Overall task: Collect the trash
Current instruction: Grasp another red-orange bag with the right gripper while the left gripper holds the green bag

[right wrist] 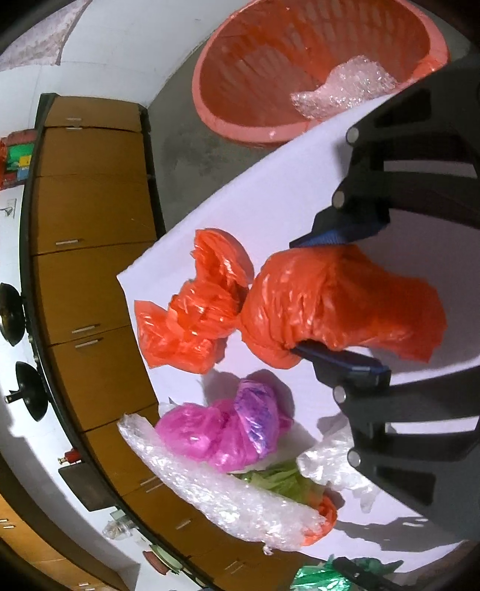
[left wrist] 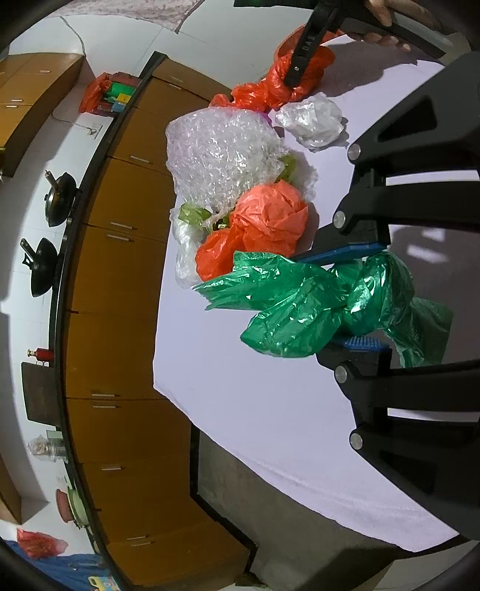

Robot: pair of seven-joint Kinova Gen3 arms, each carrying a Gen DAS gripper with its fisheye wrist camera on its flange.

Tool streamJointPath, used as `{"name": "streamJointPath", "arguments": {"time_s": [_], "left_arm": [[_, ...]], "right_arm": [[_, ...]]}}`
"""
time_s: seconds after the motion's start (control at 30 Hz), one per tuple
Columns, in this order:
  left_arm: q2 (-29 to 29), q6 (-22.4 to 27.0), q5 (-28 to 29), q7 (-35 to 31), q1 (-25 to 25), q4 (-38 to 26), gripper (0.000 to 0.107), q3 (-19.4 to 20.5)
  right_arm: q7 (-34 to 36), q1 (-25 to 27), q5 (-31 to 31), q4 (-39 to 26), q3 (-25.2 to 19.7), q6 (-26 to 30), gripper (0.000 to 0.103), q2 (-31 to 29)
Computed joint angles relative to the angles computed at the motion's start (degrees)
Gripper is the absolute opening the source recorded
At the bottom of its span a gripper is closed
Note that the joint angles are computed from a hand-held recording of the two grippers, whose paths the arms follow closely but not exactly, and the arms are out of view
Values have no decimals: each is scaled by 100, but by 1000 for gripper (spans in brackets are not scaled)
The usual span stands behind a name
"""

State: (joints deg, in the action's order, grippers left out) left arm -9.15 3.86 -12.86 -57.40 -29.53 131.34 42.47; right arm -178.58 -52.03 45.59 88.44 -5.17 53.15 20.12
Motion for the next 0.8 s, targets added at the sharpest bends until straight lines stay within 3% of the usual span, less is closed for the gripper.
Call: {"name": "streamJointPath", "arguments": {"time_s": [0.37,0.47,0.7,0.8], "left_arm": [[-86,12,228,-263,1024,19,34,-931],[-149,28,300,-322,1204,0,34,-1014],[-248,80,439,-365,1449,-129,34,-889],[-256,109,431,-277,1319,-215,34,-526]], "right_arm": [[-715,-182,499,520,-202,-73,43,-503],[-1121,-221,752,791,-356,-13,43,-774],[-1687,-249,1147,1074,-830,734,43,-1193],[-1772,-255,1229,1133,-1033,1198,43,-1306]]}}
